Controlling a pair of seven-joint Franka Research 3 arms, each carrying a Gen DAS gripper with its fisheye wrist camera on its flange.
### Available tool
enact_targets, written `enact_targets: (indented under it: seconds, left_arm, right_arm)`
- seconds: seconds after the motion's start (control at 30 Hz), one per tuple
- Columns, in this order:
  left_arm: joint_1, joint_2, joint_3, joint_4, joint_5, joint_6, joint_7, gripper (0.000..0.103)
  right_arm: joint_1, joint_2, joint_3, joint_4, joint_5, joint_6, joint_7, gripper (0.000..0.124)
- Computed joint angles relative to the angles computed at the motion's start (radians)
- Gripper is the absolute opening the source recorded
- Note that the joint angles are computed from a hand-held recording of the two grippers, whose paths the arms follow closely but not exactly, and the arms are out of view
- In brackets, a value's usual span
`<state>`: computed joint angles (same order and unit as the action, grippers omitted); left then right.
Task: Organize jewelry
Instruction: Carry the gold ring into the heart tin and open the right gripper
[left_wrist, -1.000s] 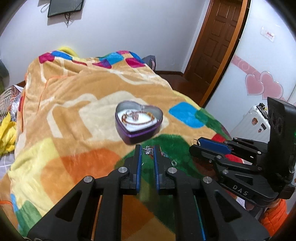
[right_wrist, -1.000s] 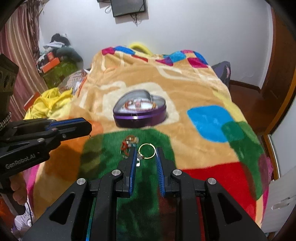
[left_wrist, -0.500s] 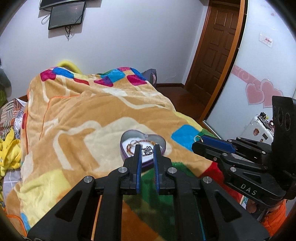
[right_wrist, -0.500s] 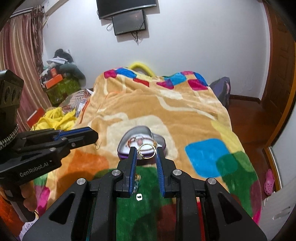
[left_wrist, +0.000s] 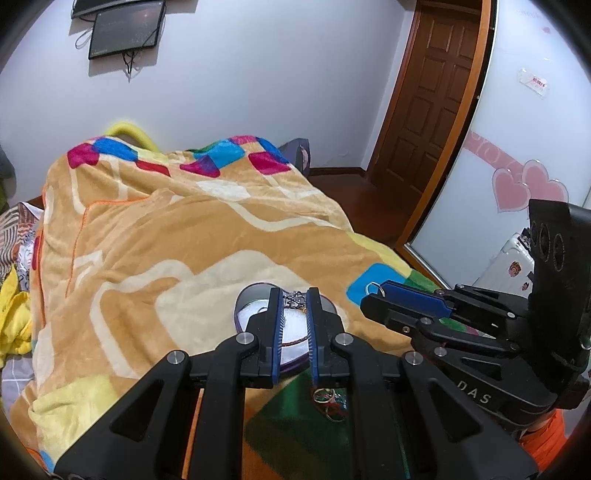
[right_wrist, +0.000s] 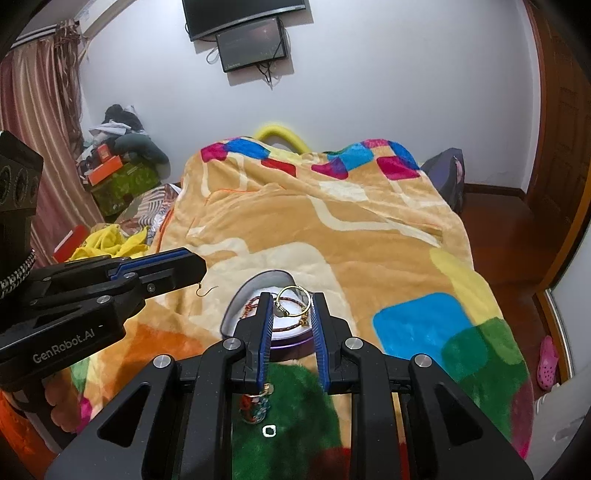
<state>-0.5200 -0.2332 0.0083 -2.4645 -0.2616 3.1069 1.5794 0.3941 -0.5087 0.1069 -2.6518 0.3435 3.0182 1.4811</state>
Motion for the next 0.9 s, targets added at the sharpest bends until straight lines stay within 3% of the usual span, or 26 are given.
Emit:
enact_targets:
  seconds: [0.1, 0.3, 0.6, 0.9]
  left_arm:
    - [-0.052, 0.036, 0.049, 0.024, -0.072, -0.017, 0.062, 0.01]
    - [-0.061, 0.099, 0.054, 0.077, -0.229, -0.067, 0.209, 0.011]
    - [0.018, 0.142, -0.021, 0.122, -0.364, -0.115, 0.339, 0.01]
    - [0.128, 0.137, -0.122, 0.129, -0.402, -0.129, 0.369, 0.011]
  right_arm:
    - [0.019, 0.026, -0.028, 0.014, 0.012, -0.007, -0.02, 0.019]
    - [0.009, 0.083, -0.028, 0.048, 0.018, -0.026, -0.048, 0.019]
    - [0.023, 0.126, -0.047, 0.078, 0.053, -0.06, -0.103, 0.019]
    - [0.012, 0.183, -0.033, 0.132, 0.062, -0.113, -0.151, 0.019]
